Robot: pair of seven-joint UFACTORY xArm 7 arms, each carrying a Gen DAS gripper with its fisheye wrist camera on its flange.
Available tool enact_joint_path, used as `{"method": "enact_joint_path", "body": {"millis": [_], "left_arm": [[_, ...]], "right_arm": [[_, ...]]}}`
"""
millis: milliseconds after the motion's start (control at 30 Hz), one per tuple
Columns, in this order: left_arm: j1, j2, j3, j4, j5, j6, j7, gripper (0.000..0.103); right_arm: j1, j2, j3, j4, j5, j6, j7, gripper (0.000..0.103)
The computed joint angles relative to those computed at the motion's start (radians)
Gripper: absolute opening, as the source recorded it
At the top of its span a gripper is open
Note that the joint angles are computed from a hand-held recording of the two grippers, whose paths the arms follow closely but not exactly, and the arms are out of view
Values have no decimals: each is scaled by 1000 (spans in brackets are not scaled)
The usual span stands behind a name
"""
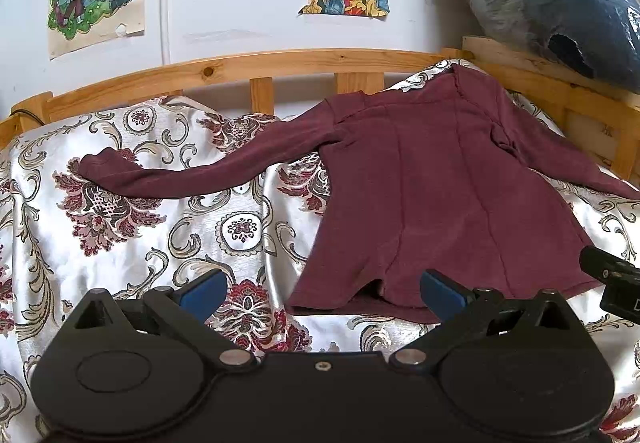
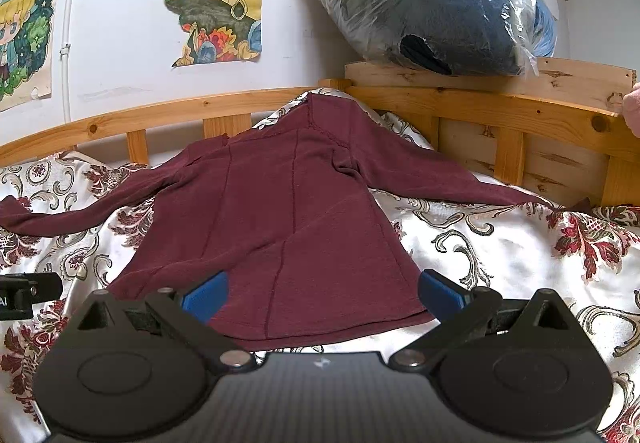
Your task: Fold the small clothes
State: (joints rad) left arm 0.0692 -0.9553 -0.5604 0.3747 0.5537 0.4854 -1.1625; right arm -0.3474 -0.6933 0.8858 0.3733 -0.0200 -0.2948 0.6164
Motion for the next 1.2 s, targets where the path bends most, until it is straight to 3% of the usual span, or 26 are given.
{"method": "enact_joint_path", "body": {"millis": [567,767,867,1033,1200], "left_arm": [[-14,10,11,-3,-6,9,3,102],[-27,113,32,66,-14,111,56,102],[-7,156,53,104,21,104,54,102],[-2,248,135,204,46,21,135,102],[117,375,18,347,191,12,91,102]], "right_arm": [[14,-7,-8,7,-12,36,10,103],[40,6,-60,41,-84,140,-1,103],[-5,-15,-73,45,-100,128,17,103],[-182,-99,-42,62,-61,122,115,103],[-299,-29,-75,88,-53,94,152,103]]}}
